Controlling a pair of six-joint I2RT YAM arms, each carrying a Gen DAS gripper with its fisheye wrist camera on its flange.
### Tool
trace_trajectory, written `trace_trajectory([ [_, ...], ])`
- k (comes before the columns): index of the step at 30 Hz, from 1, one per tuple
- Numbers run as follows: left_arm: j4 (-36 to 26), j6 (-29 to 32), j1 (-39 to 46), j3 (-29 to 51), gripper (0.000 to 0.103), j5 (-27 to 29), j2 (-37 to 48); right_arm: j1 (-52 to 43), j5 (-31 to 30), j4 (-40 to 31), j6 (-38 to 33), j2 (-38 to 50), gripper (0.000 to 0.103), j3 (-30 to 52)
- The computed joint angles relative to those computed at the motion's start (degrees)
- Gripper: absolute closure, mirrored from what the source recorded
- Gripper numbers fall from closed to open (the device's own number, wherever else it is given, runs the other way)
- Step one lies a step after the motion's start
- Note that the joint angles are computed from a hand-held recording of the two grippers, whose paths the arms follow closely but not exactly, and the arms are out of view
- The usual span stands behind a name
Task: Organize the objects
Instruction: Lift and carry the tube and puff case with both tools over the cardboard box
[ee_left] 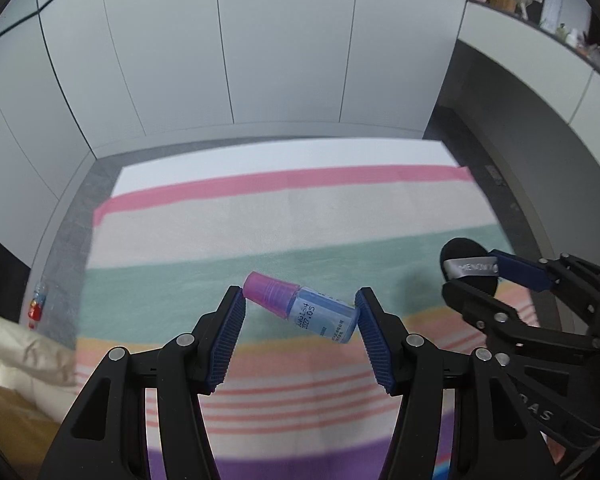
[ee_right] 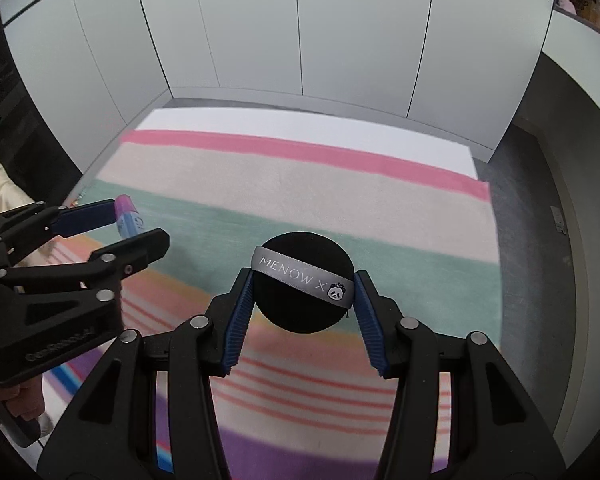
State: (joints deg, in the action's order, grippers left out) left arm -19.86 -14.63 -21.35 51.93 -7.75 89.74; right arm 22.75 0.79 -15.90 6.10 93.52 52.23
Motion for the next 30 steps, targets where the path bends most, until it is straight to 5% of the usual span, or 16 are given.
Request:
trace_trajectory([
  [14,-23.4,-14.3,-16.1,1.5,0.045,-8.4,-24.7,4.3,2.4,-22.3,0.8,-28.4,0.051,-3.1],
  [21,-34.9,-26.2,-26.5,2.4,0.045,-14.2,-34.1,5.9,4.8,-36.4,2.8,-37.7,0.051,1.1],
  [30,-41.0,-32.4,-32.3,2.8,0.045,-20.3,-38.5,7.8,4.9,-39.7,3.3,-42.7,0.051,2.0],
])
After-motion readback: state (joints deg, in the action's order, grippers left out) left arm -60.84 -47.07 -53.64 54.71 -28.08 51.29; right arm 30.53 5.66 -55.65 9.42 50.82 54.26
